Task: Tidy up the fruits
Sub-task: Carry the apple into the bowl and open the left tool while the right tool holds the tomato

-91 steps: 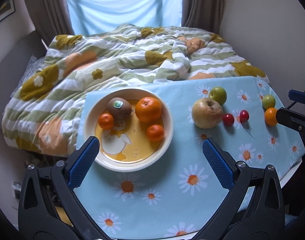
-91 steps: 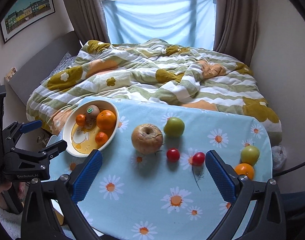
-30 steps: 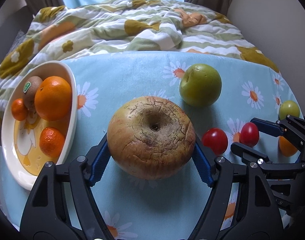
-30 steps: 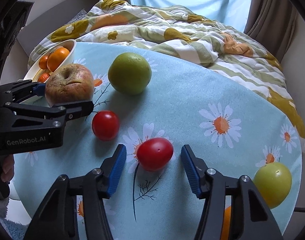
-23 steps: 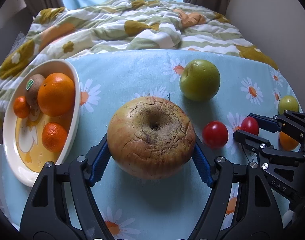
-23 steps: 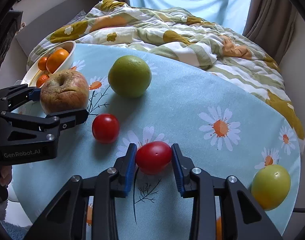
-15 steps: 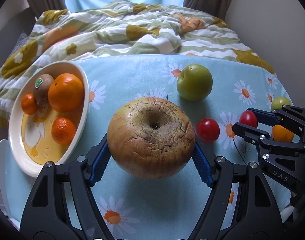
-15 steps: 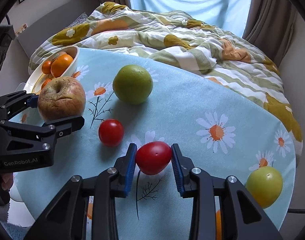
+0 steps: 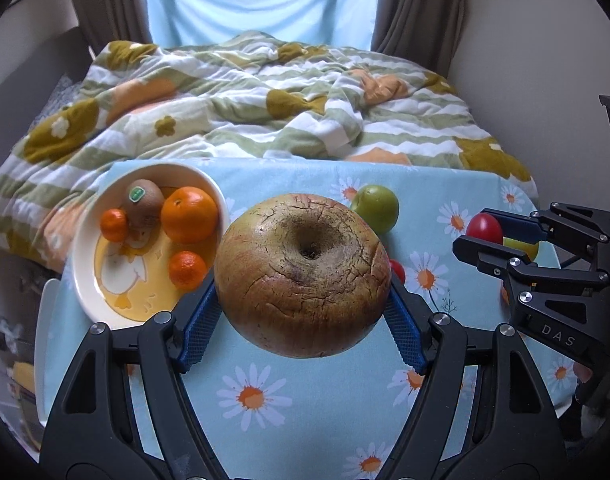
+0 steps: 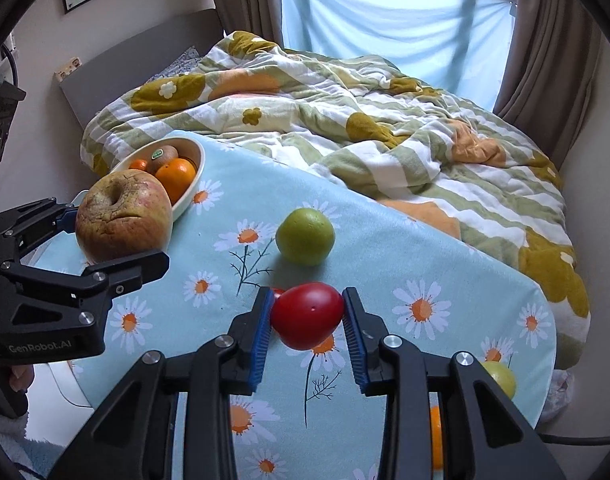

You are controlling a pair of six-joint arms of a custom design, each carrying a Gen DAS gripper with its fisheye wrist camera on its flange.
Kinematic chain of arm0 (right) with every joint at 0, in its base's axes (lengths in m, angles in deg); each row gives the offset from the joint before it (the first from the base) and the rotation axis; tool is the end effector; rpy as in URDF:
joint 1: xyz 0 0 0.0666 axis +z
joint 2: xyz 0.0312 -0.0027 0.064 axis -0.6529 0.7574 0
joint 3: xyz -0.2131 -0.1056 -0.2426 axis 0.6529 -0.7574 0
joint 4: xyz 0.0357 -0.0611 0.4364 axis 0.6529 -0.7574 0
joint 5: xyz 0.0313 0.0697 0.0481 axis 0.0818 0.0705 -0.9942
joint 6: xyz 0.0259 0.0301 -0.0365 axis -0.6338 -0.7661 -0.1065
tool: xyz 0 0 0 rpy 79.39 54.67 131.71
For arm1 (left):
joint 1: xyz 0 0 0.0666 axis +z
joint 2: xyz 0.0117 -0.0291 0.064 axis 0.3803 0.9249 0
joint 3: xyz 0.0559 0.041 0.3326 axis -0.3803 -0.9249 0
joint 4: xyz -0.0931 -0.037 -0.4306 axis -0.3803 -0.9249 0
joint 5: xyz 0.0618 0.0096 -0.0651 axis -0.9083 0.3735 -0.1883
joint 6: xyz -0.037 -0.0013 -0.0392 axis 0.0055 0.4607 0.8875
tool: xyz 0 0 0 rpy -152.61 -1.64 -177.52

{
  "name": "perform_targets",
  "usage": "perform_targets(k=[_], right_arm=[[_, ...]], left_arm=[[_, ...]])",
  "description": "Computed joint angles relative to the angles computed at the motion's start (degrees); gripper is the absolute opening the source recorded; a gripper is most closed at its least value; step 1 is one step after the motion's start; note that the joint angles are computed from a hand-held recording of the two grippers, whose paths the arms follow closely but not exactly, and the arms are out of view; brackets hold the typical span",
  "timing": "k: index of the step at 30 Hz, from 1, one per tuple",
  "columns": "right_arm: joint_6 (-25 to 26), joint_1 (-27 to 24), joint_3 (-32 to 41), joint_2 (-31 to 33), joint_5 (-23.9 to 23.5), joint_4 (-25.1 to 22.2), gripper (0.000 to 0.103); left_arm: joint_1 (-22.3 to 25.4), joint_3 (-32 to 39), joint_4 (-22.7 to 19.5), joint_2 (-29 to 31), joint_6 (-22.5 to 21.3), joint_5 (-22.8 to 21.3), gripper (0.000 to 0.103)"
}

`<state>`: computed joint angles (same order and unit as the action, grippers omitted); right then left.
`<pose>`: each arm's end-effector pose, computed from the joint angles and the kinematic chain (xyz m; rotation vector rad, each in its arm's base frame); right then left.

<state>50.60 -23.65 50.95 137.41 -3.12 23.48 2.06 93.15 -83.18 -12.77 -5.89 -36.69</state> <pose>0.4962 0.1604 0.4138 -0.7806 2.4304 0.2999 0.4501 -0.1596 0.4210 -0.1087 2.5247 -0.0397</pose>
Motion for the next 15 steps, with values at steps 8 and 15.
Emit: perform_targets(k=[8,15], right_arm=[[-4.9,3.9,2.1,-0.7,1.5,-1.2,0.032],[-9.5,8.7,3.4,0.3,4.9,-1.0,0.032]], left_arm=[[3.8,-1.9,-1.0,-4.7,-3.6,2.9,0.082],[10.2,-3.9,-2.3,-7.7,-9.0,8.0,0.082]])
